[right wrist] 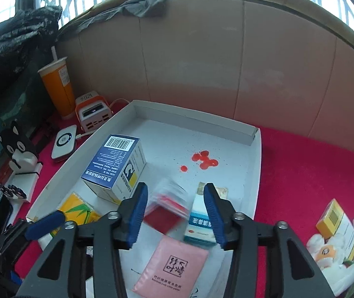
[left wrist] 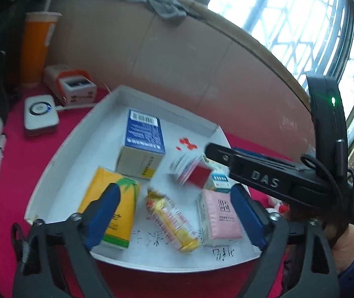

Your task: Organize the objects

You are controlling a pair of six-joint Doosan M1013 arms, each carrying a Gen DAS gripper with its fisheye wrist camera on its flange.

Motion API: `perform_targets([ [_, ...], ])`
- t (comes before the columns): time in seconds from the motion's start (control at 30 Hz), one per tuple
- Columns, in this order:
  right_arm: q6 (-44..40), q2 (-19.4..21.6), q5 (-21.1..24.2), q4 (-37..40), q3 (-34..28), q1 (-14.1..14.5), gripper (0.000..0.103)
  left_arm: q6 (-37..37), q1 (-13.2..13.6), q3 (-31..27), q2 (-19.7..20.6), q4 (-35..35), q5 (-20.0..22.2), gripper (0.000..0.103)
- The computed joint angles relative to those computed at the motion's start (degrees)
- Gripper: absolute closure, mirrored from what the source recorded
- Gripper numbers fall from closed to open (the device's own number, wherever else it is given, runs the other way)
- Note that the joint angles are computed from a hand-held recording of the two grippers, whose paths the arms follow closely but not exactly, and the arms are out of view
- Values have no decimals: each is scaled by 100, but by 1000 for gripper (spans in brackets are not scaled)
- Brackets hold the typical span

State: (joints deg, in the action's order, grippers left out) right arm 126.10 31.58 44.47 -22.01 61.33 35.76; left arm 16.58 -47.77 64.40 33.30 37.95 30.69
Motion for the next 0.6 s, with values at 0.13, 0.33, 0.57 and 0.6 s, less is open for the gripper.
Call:
perform_targets([
  [0.13, 538, -286, -403, -302, 439, 26, 41, -1104, -189, 191, -75, 1236, 155, 7],
  [0.33, 1814, -814, -964, -1094, 1253, 91, 29, -2430, -558, 353, -136, 2962, 1074, 6],
  [0.57, 2586, -1406, -1234, -1277, 2138, 131, 22, -2415, -639, 456, -225, 2541, 1128, 5],
  [0.6, 2609, -1458, -1224, -1282, 2222, 149, 22, -2438, -665, 448, -219, 2592, 1186, 5],
])
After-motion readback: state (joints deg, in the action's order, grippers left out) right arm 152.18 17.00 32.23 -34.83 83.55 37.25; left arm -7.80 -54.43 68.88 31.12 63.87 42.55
